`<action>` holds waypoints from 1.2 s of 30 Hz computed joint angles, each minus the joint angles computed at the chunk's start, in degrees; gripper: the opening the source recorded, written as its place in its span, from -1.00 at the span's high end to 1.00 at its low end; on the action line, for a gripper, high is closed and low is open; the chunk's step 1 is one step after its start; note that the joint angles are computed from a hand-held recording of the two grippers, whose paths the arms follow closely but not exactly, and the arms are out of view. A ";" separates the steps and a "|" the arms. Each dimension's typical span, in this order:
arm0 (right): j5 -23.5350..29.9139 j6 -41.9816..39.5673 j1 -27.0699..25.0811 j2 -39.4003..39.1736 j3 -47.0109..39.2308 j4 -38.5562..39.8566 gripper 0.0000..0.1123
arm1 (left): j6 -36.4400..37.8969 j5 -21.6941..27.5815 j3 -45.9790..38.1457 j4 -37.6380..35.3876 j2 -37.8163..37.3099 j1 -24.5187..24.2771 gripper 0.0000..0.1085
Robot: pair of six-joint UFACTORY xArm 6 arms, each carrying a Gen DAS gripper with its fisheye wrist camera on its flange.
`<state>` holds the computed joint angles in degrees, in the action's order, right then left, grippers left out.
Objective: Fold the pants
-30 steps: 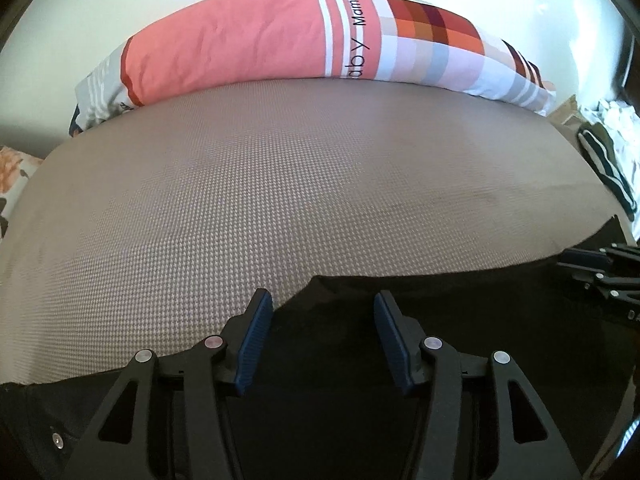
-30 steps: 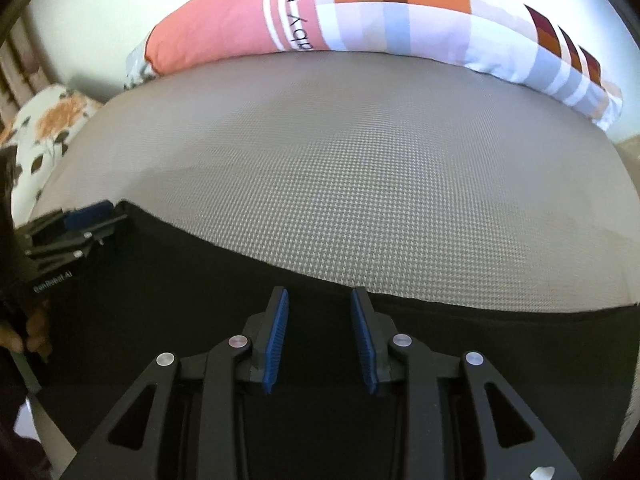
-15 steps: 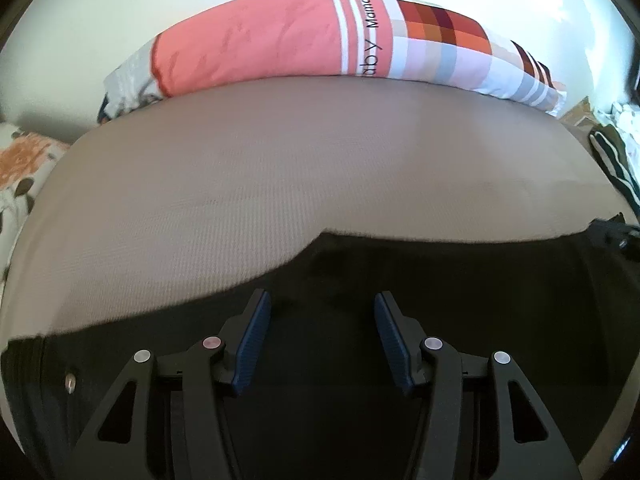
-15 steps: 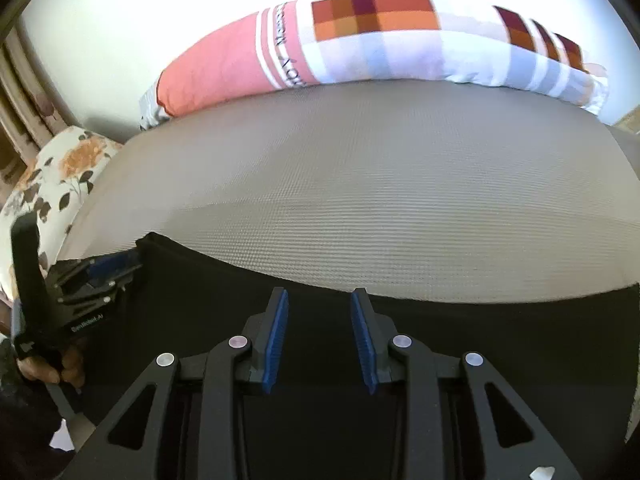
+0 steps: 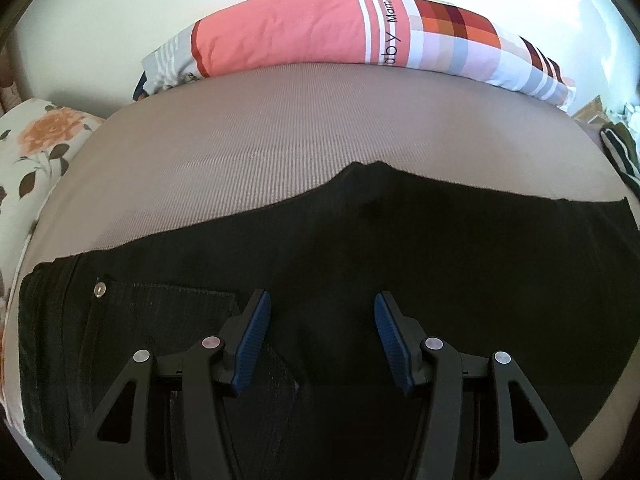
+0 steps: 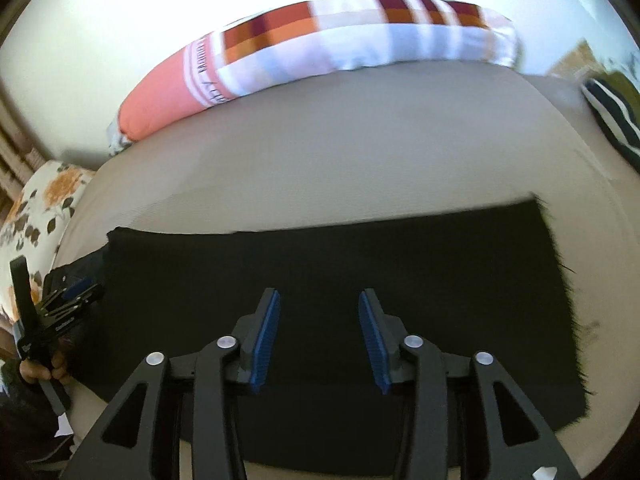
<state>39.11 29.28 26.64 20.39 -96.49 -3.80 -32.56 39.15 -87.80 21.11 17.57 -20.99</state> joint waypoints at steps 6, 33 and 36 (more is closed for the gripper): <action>-0.57 -6.04 -6.06 -6.93 9.44 9.10 0.21 | -2.90 1.84 -0.52 1.19 0.05 -1.22 -0.11; 10.58 -39.63 -22.63 -4.16 10.07 53.27 0.40 | -8.73 6.30 -6.81 -0.91 3.98 -4.80 -0.25; 11.96 -40.44 -22.17 -1.61 7.36 53.76 0.71 | -9.33 6.91 -7.56 -0.30 4.50 -5.00 -0.28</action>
